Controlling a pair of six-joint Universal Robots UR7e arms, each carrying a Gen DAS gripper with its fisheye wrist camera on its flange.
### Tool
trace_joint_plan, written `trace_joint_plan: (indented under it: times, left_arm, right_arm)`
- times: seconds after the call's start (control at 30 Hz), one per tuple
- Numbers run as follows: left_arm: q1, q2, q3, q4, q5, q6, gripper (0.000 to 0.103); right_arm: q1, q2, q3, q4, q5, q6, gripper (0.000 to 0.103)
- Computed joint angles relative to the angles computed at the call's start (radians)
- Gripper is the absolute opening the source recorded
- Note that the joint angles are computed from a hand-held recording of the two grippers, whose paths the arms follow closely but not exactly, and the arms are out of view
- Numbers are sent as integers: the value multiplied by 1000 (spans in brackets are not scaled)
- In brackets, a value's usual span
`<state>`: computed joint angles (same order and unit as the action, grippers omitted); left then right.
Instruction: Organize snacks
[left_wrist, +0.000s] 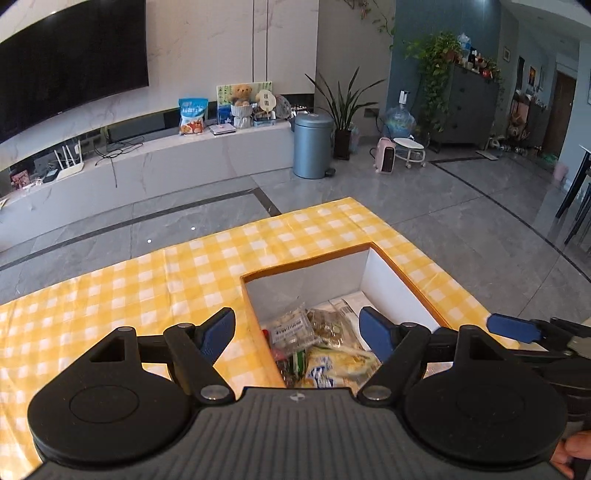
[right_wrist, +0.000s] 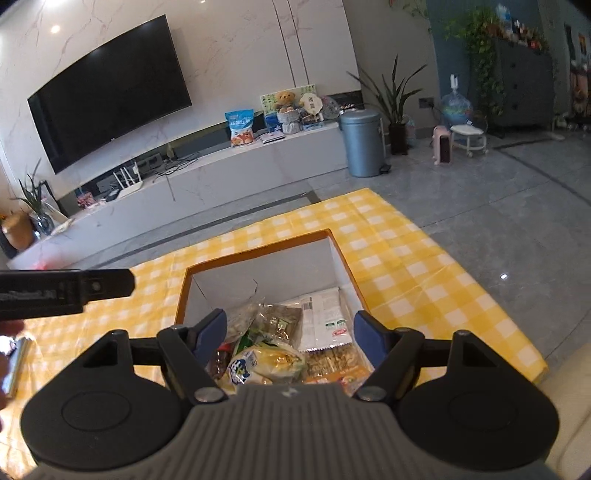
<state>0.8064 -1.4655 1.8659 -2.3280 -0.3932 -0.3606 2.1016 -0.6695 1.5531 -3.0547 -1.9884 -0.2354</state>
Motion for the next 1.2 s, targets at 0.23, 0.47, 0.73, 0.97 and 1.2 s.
trace_joint_plan:
  times: [0.23, 0.47, 0.73, 0.97, 1.2]
  left_arm:
    - [-99, -118, 138, 145, 115, -245, 90]
    - [-165, -193, 167, 666, 165, -746, 90]
    - [-196, -230, 209, 803, 137, -931, 90]
    - [-225, -239, 239, 927, 135, -1077, 89]
    - [-212, -231, 270, 848, 121, -1022, 89]
  right_arm:
    - [39, -52, 119, -76, 5, 30, 75]
    - [70, -102, 275, -164, 19, -13, 77]
    - [90, -134, 378, -215, 8, 0, 78]
    - [107, -118, 403, -267, -20, -50, 78]
    - [105, -113, 404, -236, -15, -38, 78]
